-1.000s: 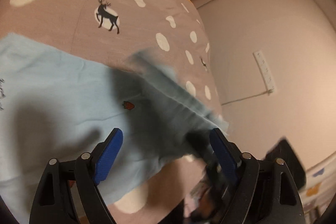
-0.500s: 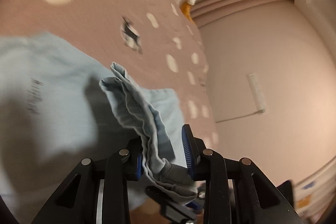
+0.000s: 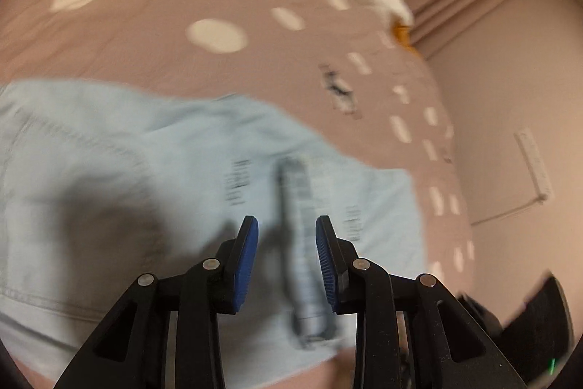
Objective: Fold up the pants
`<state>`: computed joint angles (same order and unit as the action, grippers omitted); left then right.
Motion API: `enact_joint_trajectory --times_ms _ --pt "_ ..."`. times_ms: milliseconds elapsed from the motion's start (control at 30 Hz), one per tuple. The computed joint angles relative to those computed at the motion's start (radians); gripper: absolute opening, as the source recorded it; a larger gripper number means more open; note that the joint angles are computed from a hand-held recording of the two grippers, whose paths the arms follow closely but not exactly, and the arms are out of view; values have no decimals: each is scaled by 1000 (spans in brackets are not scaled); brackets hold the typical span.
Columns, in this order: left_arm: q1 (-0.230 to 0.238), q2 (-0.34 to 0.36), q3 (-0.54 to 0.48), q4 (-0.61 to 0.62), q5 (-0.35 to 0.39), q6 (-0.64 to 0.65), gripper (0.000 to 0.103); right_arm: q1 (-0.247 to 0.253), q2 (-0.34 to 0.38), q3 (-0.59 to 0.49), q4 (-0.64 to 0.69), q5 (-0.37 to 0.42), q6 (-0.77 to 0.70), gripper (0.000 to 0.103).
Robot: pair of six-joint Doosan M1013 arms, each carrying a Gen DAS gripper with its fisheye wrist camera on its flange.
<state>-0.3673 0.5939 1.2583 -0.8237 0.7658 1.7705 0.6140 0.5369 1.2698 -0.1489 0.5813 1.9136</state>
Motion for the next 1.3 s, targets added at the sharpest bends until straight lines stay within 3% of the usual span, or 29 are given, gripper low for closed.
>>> enact_joint_trajectory --times_ms 100,167,233,367,433,500,600,700,767,833,900,933,1033,1300 --pt "-16 15 -29 -65 38 77 30 -30 -19 19 -84 -10 202 48" --pt "-30 36 -63 -75 82 88 30 -38 -13 11 -182 51 364 47" --pt "-51 56 -95 -45 106 91 30 -45 -7 16 -170 62 413 37" --pt "-74 80 -111 187 98 -100 30 -59 21 3 -90 109 393 25" --pt "-53 72 -78 126 80 -90 17 -56 42 -27 -87 191 378 15" --pt "-43 54 -43 135 56 -89 8 -51 51 -50 -108 229 364 16" --pt "-42 27 -10 170 55 -83 8 -33 70 -98 -171 271 331 22" --pt "-43 17 1 188 59 -88 8 -46 93 -140 -25 205 191 21" --pt "-43 18 -1 185 63 -84 8 -47 132 -205 60 217 94 19" --pt "-40 21 -8 179 71 -88 8 -46 203 -317 112 304 2 16" --pt "-46 30 -25 211 71 -115 8 -49 279 -429 133 420 -25 12" --pt "-44 23 -14 210 68 -111 8 -48 298 -458 127 440 -25 11" --pt "-44 17 -7 209 64 -104 8 -42 297 -472 105 428 -11 16" --pt "-45 -5 23 238 43 -114 14 -16 190 -305 50 320 31 15"
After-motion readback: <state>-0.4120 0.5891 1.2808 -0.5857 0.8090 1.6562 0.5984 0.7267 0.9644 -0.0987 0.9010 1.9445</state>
